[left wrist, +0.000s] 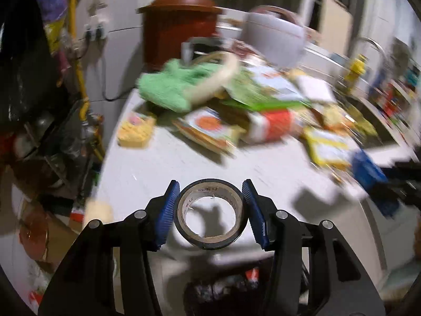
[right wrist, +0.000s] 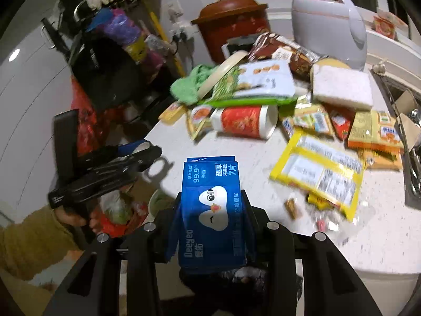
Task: Collect trash
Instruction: 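Grasp the blue Deeyeo tissue pack with the right tool while the left tool grasps the tape roll, then lower tissue pack and tape roll into the black trash bag and release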
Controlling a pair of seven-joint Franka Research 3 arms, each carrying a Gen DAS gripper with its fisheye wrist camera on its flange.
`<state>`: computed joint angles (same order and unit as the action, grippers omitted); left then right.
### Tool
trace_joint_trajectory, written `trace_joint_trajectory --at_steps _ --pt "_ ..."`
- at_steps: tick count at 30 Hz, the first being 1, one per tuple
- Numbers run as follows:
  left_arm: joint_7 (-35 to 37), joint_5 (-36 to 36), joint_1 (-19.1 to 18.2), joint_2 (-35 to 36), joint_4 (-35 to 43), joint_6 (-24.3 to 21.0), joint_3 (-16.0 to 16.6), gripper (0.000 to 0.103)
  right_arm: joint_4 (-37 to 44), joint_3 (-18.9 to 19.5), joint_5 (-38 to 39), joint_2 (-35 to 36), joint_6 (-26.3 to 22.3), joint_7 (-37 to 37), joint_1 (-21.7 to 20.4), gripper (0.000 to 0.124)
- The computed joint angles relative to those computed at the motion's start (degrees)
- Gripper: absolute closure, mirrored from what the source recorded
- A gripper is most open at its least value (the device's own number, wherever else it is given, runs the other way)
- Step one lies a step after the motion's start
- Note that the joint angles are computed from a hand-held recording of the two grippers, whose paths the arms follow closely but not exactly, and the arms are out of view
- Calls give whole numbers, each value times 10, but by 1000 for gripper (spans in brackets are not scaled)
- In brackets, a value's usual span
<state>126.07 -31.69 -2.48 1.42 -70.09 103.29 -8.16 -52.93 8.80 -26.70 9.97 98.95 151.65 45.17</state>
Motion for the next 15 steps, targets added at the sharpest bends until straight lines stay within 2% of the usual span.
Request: trace_joint_trajectory --at_steps 3,7,10,12,15 --pt "43 -26 11 -51 -52 -80 16 54 -33 11 26 -19 -6 9 1 84" --pt "59 9 -4 -95 -139 -139 27 54 -124 30 89 -56 3 28 -14 84" --pt "69 41 -20 -123 -221 -141 25 54 -217 43 135 -86 33 46 -33 84" --pt "74 66 -32 -138 -273 -117 20 54 -283 49 166 -107 64 62 -46 84" --pt "55 95 -45 -139 -317 -109 16 54 -358 58 204 -123 92 75 -62 84"
